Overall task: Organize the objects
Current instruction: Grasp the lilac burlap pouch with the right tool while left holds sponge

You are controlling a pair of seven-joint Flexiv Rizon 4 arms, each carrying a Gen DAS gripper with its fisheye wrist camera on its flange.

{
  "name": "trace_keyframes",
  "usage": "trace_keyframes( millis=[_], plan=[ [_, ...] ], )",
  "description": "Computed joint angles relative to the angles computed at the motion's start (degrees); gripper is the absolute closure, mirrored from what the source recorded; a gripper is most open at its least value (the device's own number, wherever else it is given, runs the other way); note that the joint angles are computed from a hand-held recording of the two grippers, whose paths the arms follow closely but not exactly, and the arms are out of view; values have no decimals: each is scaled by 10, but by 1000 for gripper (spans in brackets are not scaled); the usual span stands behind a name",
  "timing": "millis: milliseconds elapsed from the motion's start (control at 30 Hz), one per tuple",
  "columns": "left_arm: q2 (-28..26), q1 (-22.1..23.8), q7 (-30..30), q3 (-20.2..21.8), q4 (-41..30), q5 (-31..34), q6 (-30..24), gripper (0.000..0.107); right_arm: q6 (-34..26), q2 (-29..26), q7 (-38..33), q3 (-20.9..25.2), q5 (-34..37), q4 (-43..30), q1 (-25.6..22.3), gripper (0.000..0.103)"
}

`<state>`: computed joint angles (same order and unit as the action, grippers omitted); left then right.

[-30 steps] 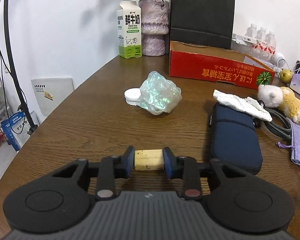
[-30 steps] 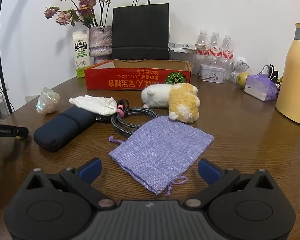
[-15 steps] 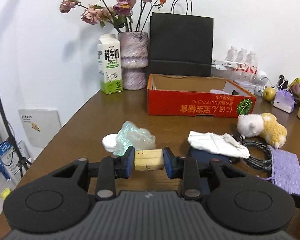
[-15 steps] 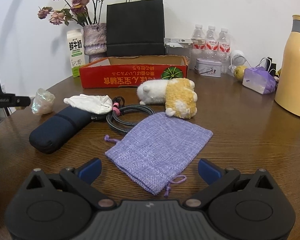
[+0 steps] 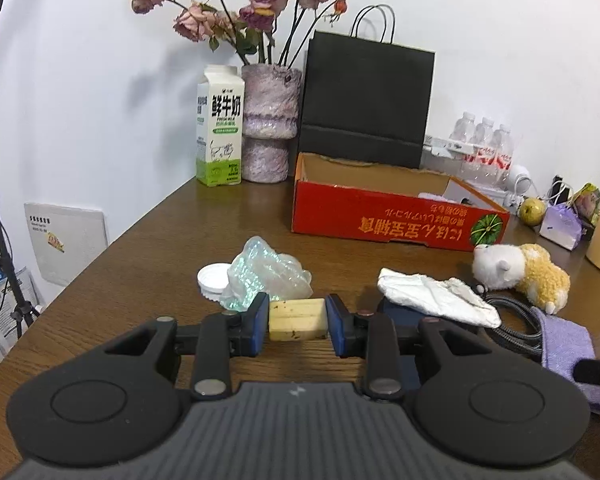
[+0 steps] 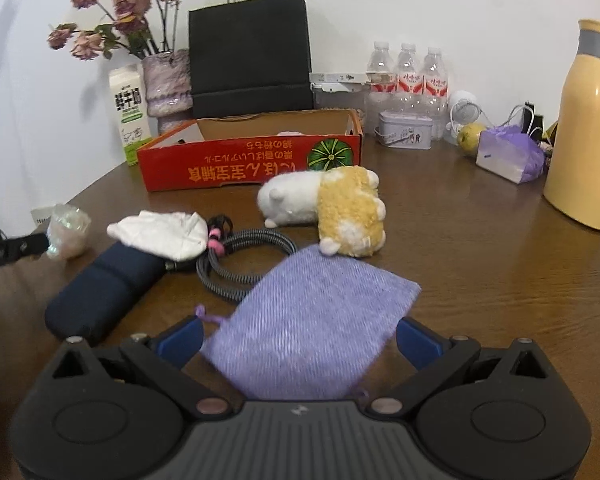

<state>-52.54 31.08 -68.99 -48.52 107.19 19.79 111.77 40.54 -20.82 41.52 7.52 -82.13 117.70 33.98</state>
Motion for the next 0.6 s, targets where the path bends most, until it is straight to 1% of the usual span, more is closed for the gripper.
trace_keyframes(
  millis=[100, 233, 267, 300, 433, 467, 600],
  plan=[
    [-6, 9, 3, -11, 3, 8, 0, 75, 11, -15, -27, -5, 30, -21, -8, 0],
    [-10, 15, 4, -19, 4, 6, -4, 75, 8, -39, -83, -11, 103, -48, -7, 0],
    [-12, 17, 4, -21, 4, 5, -4, 75, 11, -41, -82, -15, 103, -46, -5, 0],
    [-13, 19, 5, -23, 5, 5, -5, 75, 0, -42, -90, -18, 106, -47, 1, 0],
    [-16, 24, 11, -30, 8, 7, -5, 75, 7, -34, -53, -30, 64, -25, 3, 0],
    [-17, 25, 12, -31, 9, 7, -4, 75, 7, -32, -44, -29, 61, -22, 1, 0],
    [-15, 24, 11, -29, 10, 4, -2, 75, 4, -33, -48, -24, 63, -23, -2, 0]
  ],
)
